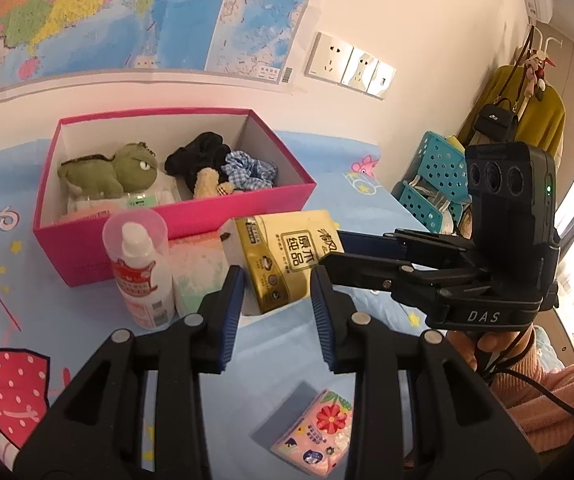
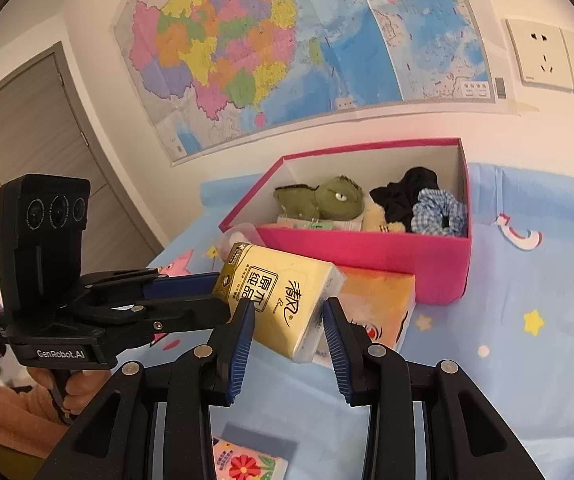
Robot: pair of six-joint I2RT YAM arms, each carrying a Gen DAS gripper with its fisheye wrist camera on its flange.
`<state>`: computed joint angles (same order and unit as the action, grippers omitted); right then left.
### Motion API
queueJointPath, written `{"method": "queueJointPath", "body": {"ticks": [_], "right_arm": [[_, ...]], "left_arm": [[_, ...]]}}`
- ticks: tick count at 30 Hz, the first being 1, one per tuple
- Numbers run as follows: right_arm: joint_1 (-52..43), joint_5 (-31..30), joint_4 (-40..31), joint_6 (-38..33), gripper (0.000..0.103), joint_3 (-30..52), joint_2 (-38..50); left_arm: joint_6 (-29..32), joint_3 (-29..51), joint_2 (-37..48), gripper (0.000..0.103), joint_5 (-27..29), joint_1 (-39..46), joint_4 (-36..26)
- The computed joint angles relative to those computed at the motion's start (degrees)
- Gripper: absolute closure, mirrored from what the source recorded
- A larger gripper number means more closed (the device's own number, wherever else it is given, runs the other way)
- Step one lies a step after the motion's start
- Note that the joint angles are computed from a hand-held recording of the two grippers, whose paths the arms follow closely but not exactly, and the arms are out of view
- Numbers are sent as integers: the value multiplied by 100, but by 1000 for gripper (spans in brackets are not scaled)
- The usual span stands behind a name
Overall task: Organize soft objects
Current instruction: 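Grasp the yellow tissue pack with the left gripper and lift, then carry the yellow tissue pack into the pink box and open the left gripper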
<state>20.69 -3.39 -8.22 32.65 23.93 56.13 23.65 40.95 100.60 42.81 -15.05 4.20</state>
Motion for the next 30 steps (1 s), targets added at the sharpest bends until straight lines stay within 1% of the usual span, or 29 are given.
{"method": "queueJointPath", "body": {"ticks": [10, 18, 30], "right_arm": [[-416, -259, 185, -366, 66, 217, 336], [-608, -368, 307, -520, 66, 324, 579], [-941, -656, 560, -750, 66, 599, 1067]], "left_arm": [[-189, 239, 85, 68, -226, -145, 147], [-247, 422, 192, 68, -345, -219, 193], [-294, 1007, 461, 68, -447, -241, -27]]}}
